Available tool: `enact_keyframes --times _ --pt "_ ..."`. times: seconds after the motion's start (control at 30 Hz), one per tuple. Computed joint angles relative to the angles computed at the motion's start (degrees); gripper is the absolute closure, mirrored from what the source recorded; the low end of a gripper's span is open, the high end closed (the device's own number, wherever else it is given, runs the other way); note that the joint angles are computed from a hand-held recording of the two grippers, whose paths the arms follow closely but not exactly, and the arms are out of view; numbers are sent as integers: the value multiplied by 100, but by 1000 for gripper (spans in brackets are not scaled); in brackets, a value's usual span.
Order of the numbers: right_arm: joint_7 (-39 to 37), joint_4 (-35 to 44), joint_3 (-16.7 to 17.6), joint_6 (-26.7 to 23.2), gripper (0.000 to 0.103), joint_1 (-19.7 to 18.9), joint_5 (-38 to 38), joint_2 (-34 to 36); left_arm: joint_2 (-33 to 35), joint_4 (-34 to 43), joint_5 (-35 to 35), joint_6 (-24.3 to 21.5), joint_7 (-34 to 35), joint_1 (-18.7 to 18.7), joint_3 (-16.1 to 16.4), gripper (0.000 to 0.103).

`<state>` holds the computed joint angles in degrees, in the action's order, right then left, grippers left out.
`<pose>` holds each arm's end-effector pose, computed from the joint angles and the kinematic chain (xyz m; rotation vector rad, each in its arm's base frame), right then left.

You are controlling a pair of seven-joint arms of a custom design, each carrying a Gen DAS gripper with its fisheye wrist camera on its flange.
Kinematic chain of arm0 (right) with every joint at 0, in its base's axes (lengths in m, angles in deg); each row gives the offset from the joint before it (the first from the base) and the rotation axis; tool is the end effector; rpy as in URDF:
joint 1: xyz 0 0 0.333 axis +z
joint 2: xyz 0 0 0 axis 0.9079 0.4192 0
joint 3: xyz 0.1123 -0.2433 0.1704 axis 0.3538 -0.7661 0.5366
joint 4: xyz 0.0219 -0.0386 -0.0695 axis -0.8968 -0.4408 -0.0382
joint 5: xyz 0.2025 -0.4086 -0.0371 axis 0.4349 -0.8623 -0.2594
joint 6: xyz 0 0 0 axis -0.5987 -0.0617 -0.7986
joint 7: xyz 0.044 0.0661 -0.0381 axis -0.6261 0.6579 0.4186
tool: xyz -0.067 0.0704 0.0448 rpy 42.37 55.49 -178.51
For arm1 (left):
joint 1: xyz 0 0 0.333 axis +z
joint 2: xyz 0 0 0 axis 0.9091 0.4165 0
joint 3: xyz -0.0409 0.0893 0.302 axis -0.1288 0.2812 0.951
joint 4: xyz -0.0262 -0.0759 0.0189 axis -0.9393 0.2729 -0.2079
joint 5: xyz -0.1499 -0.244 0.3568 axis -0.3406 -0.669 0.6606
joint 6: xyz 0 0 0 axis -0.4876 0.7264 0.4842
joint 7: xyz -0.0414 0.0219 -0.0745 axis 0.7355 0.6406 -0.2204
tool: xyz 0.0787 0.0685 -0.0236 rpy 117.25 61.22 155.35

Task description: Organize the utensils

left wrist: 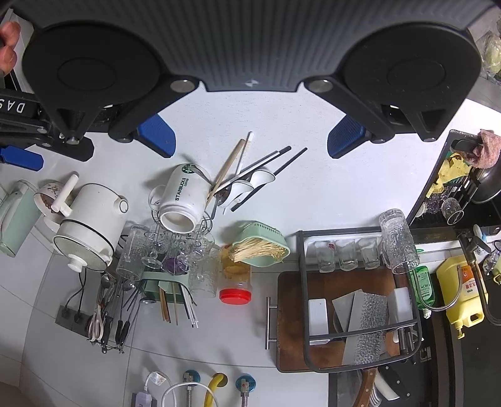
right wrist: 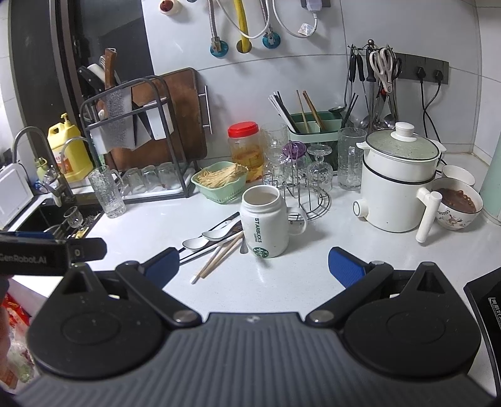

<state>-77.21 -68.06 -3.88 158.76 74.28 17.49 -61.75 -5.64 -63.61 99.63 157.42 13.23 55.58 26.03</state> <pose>0.6311 0.0867 0.5178 -1.8984 0.8472 -0.3163 0.4843 -0.2231 0.5908 -2.0784 1.0437 -0.5465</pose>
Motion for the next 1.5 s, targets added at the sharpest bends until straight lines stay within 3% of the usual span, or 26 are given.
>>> enact_keyframes --times 0.6,1.07,1.5 --pt "-36 9 -23 -25 0 -22 136 5 115 41 -120 261 94 22 64 0" --pt "38 68 -34 -242 0 -89 104 79 219 87 -178 241 100 11 68 0" --pt "57 79 -5 -138 0 -99 27 120 241 80 -209 218 83 4 83 0"
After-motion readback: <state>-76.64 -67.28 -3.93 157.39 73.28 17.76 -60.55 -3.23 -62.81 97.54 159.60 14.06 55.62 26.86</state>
